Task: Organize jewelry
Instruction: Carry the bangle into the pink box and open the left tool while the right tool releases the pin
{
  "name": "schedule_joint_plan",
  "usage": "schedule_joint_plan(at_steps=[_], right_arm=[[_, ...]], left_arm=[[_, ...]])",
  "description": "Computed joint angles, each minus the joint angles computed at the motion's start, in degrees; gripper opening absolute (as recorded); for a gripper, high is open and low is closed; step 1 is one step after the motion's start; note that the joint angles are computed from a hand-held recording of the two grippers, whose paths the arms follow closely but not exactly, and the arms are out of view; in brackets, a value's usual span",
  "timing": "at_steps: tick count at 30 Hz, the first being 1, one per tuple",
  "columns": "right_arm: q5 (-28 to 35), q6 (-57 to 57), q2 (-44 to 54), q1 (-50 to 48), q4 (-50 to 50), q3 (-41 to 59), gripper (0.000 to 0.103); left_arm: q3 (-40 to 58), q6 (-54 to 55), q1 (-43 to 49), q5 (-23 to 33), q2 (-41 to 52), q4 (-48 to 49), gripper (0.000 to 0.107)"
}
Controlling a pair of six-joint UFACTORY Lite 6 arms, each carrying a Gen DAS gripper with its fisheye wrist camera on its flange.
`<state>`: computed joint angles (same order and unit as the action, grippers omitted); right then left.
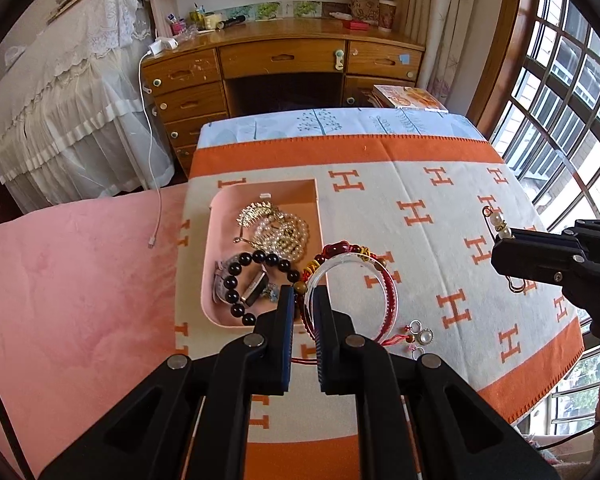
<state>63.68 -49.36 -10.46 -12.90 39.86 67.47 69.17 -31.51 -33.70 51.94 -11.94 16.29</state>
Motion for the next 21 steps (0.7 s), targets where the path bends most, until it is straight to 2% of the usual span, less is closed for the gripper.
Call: schedule_joint_plan(at_steps=[5, 11, 21], right_arm=[[-0.4, 3.8, 3.2, 3.8, 1.4, 5.5, 0.007], [-2.8, 8.0, 9.7, 8.5, 3.3, 11.6, 0.007], [-9.8, 13.9, 25.8, 14.7, 2.9, 20.6, 0.007]], left_arm=[[5.1, 1.8, 3.6, 1.1, 1.1, 1.0, 0.007], [11.3, 7.0, 11.2, 0.2, 3.9, -2.1, 0.007], [11.1, 12.5, 19.2, -8.5, 14.1, -6.9, 0.007]])
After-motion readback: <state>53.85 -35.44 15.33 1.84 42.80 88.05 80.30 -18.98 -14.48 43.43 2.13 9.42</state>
